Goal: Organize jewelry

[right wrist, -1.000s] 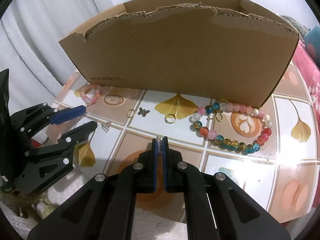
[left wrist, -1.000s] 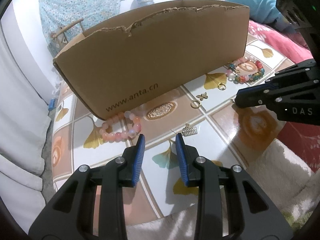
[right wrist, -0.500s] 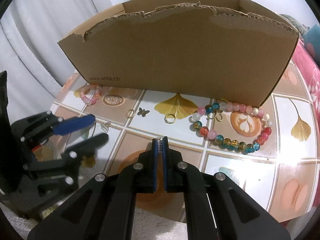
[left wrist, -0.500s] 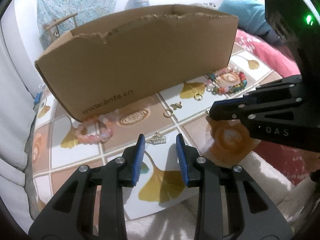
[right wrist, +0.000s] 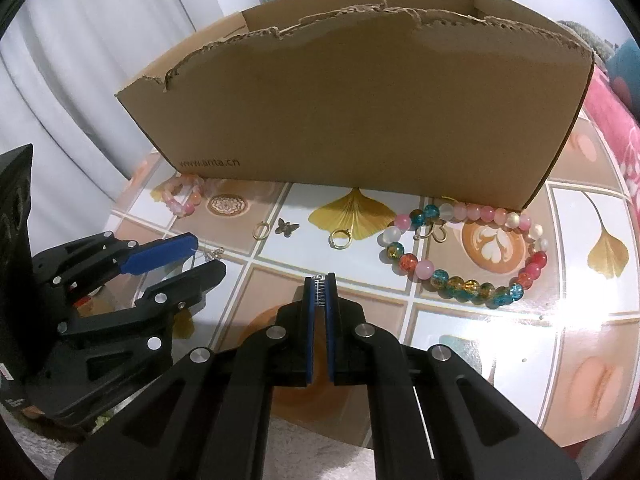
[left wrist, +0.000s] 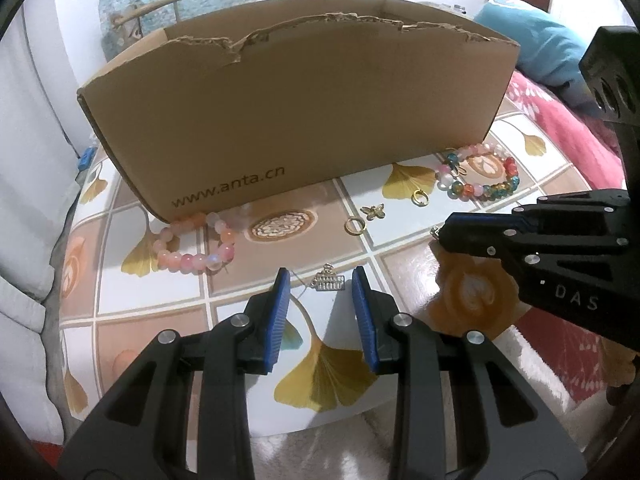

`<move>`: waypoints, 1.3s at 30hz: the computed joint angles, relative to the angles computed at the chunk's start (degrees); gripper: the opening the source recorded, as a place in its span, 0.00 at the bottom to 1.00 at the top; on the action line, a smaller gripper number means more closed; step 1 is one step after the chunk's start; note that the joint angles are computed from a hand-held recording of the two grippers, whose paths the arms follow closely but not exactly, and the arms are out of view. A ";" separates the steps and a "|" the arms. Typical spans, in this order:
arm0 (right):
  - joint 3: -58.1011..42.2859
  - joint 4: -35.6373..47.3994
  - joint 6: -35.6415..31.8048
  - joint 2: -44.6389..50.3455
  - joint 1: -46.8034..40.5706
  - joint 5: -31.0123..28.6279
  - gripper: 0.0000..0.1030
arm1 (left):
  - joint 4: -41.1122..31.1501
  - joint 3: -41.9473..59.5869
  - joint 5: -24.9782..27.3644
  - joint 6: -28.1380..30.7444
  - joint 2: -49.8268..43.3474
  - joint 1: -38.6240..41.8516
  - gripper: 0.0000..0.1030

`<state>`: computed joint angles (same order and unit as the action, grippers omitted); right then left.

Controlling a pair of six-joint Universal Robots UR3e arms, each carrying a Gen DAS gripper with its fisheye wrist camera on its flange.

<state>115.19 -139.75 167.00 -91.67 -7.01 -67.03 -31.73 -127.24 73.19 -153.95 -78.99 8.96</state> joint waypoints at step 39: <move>-0.61 -0.37 0.42 0.74 1.09 -1.88 0.05 | -23.78 -1.54 -21.73 15.13 14.24 19.42 0.16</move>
